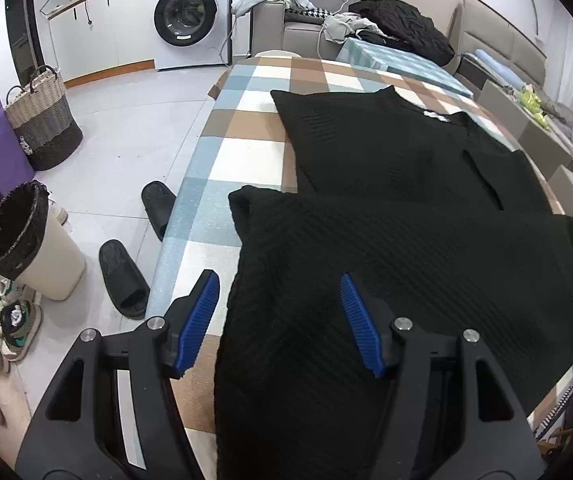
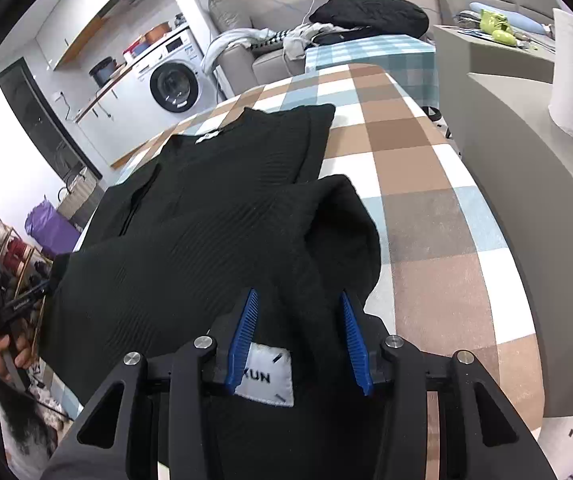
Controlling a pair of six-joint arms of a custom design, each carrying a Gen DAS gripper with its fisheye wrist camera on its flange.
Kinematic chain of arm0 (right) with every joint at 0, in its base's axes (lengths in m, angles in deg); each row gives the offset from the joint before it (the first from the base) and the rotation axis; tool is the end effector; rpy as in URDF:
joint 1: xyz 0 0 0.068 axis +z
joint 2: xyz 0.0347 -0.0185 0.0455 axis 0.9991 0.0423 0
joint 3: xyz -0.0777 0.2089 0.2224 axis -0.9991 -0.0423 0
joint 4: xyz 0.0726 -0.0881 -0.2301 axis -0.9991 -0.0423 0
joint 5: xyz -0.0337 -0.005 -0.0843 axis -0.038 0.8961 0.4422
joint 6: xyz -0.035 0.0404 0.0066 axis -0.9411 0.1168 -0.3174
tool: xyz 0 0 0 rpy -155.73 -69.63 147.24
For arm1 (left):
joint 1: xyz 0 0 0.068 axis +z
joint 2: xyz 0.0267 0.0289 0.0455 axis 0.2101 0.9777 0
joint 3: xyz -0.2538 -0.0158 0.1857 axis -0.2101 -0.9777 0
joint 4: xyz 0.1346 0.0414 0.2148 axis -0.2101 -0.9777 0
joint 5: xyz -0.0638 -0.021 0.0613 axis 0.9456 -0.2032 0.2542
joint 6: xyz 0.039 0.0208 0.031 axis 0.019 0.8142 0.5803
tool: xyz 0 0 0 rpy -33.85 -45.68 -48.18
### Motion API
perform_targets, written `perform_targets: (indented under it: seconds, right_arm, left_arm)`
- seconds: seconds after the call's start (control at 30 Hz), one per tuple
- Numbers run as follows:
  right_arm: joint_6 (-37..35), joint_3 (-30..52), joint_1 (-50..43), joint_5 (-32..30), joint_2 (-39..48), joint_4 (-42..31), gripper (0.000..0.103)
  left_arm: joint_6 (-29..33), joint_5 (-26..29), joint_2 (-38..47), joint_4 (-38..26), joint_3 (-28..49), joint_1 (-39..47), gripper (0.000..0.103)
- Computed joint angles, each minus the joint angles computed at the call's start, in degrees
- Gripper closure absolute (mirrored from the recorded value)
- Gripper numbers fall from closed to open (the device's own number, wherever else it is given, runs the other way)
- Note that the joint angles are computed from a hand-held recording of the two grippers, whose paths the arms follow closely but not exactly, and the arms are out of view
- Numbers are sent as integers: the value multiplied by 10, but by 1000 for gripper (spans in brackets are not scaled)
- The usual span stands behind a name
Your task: Fold small clothes
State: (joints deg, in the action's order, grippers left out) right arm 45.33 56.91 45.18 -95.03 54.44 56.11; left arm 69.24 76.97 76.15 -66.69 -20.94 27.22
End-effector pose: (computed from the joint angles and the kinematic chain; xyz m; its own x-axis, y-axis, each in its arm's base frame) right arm 0.1842 -0.1472 0.0997 -0.6798 0.4467 -0.5816 0.3422 0.8947 0.2871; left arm 0.3847 0.0887 0.1557 -0.7608 0.2097 -0.6141 0.3290 0.9404 -0.0865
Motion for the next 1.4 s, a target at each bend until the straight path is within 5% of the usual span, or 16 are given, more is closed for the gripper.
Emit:
perform_targets:
  seconds: [0.13,0.2,0.3,0.47,0.67,0.83,1.07,1.4]
  right_arm:
    - [6,-12,-2,-31,15,48,65]
    - [4,-28,4,-28,5,76,94]
    - [-5,-48,-31,-119,-25,98,98]
    - [11,-40,-65,-125,-70,59,99]
    - [-4,-3,-71,-121,-15,11,97]
    - [-5,5,-84,-155,0,-1,76]
    - [-4,5,-83,-156,11,3,73]
    - [-8,-4,-59,-132,3,9,62]
  left_arm:
    - [5,-14,-8,16,-14,-5,42]
    - [7,-32,-9,34,-22,-8,42]
    - [8,-45,-1,34,-16,-7,42]
    - [14,-44,12,24,-2,-1,42]
    - [33,-30,24,2,17,13,42]
    - [38,1,34,-17,30,26,44]
    - [50,33,21,-10,13,25,93]
    - [37,18,25,-9,11,14,96]
